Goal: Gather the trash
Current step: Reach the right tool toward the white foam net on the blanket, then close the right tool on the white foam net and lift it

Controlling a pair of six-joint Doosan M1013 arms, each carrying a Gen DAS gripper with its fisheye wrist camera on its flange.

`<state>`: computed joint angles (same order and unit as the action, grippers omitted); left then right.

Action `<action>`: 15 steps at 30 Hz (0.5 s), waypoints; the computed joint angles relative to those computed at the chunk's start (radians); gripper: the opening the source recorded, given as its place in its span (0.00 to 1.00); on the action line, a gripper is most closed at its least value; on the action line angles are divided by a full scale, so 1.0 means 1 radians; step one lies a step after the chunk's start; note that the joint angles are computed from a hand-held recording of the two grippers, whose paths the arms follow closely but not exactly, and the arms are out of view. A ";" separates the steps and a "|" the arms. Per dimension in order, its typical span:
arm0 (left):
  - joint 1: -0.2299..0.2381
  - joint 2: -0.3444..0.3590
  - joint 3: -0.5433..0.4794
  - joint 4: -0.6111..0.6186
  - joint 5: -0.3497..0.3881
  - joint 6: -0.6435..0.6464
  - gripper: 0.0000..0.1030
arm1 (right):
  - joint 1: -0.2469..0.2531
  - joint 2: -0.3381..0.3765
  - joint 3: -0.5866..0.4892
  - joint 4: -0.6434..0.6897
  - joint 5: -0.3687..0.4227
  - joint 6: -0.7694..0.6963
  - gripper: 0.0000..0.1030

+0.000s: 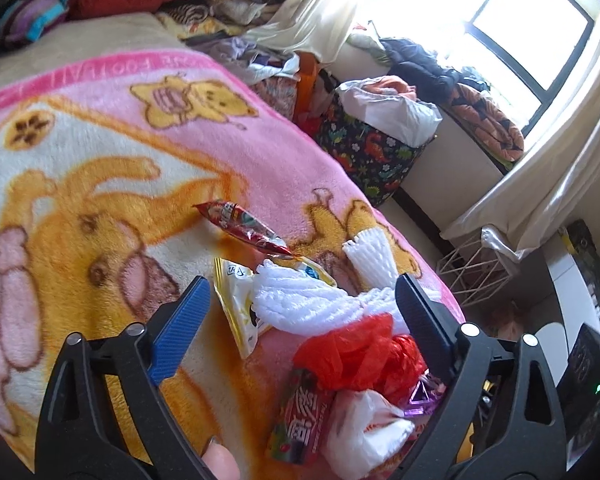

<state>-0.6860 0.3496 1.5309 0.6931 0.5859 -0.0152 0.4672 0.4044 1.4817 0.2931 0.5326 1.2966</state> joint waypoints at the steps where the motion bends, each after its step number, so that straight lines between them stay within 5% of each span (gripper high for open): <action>1: 0.005 0.004 -0.002 -0.022 -0.008 0.008 0.79 | -0.002 0.004 -0.004 0.012 0.008 -0.019 0.32; 4: 0.021 0.009 -0.003 -0.101 -0.042 0.043 0.73 | -0.007 0.005 0.001 0.066 0.014 -0.087 0.28; 6: 0.026 0.012 -0.004 -0.132 -0.055 0.051 0.68 | -0.011 -0.001 0.010 0.112 0.002 -0.124 0.12; 15: 0.026 0.015 -0.016 -0.235 -0.064 0.125 0.20 | -0.013 -0.038 0.050 0.224 -0.052 -0.229 0.10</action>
